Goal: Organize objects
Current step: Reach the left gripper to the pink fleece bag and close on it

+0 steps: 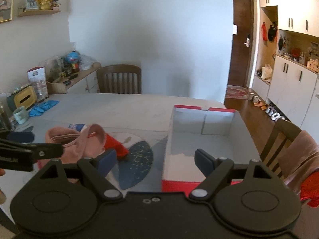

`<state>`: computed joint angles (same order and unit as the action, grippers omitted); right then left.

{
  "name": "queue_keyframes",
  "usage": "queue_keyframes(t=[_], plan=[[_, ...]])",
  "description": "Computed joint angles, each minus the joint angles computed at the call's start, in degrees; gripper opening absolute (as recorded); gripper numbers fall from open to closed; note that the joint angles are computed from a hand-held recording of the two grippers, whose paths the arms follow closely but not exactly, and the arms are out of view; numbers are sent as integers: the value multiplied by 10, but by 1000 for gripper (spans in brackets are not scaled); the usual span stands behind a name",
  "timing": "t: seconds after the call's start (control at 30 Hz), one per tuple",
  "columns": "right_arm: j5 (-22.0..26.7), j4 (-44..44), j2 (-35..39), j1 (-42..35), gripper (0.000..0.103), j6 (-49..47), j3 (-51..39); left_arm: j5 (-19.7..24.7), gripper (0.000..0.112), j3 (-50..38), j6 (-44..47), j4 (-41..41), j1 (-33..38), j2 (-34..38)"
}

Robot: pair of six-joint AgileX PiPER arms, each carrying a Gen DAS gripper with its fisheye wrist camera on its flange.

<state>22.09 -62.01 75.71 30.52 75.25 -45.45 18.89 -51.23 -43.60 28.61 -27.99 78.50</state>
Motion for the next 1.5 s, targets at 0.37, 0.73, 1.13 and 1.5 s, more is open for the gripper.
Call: queue_keyframes(t=[0.37,0.73,1.13,1.5], plan=[[-49,78,61,-154,85,-139,-40,9,103,-38,-109,106,13,63],[-79,207,154,-263,85,-330,-95,23,103,-80,-135,149,74,143],[-33,346,285,-327,84,-522,-223,68,102,-159,-69,138,159,233],[14,461,335,-339,80,-661,-272,88,102,-205,18,52,188,292]])
